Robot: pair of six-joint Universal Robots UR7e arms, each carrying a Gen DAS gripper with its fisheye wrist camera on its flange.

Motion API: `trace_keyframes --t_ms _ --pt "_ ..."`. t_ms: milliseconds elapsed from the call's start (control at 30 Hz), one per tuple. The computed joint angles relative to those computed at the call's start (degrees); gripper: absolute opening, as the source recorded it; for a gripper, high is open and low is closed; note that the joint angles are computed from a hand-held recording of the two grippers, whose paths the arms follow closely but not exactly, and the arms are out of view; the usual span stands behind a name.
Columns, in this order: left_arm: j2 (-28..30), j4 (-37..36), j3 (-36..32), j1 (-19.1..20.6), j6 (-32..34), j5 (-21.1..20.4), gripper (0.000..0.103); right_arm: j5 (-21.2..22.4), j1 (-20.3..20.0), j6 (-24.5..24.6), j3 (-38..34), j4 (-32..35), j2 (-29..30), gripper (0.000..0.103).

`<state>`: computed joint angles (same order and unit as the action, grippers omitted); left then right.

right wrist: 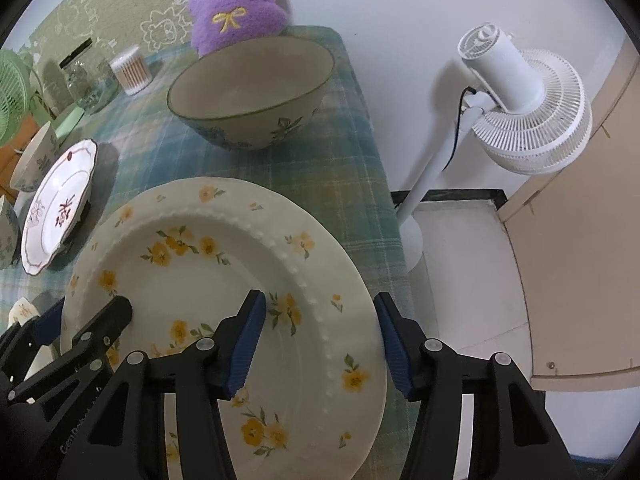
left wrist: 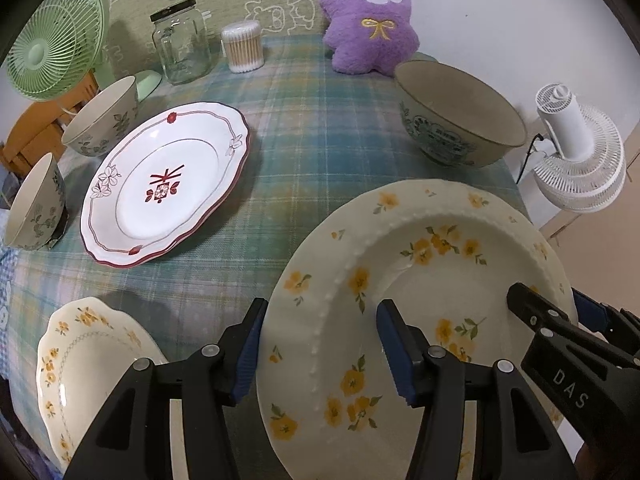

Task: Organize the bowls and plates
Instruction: 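Carry the dotted-rim plate with both grippers onto the scalloped plate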

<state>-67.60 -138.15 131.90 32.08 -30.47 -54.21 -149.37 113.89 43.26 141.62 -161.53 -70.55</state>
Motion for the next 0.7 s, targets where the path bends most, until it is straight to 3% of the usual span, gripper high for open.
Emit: trace_keyframes --t_ms 467,700 --pt "-7.03 1.65 1.22 -0.93 2.99 -0.14 0.056 -1.0 7.28 14.62 -3.8 15.01 -1.52 0.059" --pt "-11.98 2.4 2.5 -0.08 5.91 -0.26 0.056 -1.58 11.7 23.29 -7.06 22.39 0.72 0.059"
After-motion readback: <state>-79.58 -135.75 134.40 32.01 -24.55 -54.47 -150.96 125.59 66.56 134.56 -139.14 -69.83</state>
